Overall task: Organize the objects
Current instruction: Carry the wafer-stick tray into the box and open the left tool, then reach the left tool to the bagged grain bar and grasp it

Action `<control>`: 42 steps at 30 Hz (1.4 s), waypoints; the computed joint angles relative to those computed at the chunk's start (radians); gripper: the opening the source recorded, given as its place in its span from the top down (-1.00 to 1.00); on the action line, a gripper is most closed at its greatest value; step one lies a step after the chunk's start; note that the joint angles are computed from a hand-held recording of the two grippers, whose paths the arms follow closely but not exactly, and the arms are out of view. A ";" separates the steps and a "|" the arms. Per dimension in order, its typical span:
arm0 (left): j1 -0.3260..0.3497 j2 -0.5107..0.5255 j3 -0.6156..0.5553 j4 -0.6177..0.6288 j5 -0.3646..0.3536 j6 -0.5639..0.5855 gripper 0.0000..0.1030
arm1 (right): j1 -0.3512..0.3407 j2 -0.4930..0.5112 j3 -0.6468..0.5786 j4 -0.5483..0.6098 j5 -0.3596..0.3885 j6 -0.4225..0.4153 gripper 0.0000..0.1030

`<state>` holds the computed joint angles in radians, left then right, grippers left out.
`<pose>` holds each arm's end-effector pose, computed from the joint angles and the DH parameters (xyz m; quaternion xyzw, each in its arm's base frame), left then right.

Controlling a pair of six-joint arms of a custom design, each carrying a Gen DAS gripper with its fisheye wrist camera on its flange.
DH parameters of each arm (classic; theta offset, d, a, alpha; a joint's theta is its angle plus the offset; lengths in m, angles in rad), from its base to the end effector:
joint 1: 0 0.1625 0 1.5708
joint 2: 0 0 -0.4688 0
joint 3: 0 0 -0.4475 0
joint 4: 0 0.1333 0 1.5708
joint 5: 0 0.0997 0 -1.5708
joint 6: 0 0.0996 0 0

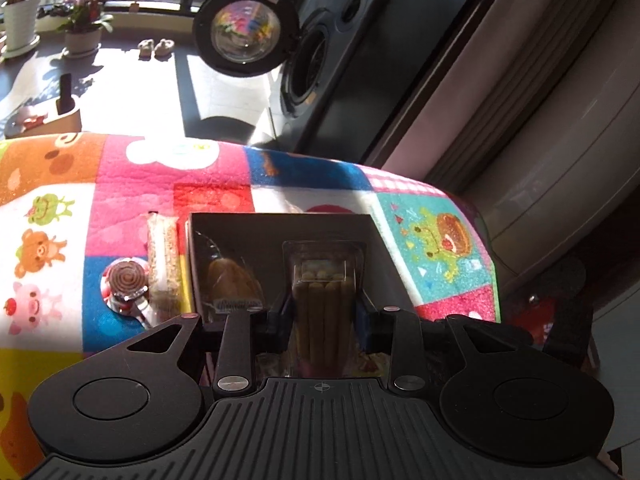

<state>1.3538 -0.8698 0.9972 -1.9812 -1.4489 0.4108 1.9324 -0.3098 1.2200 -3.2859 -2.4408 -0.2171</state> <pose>-0.0452 -0.8805 0.3968 0.2969 0.9425 -0.1343 0.0736 0.3494 -0.7621 -0.0206 0.0799 -0.8468 0.3823 0.3611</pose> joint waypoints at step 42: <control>0.023 0.186 -0.160 -0.347 0.317 0.026 0.31 | 0.007 0.019 -0.029 0.029 -0.025 -0.008 0.60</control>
<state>1.3772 -0.6837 0.8373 -2.3285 -1.1316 0.4365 1.9398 -0.2911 1.1911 -3.2565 -2.4662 -0.2250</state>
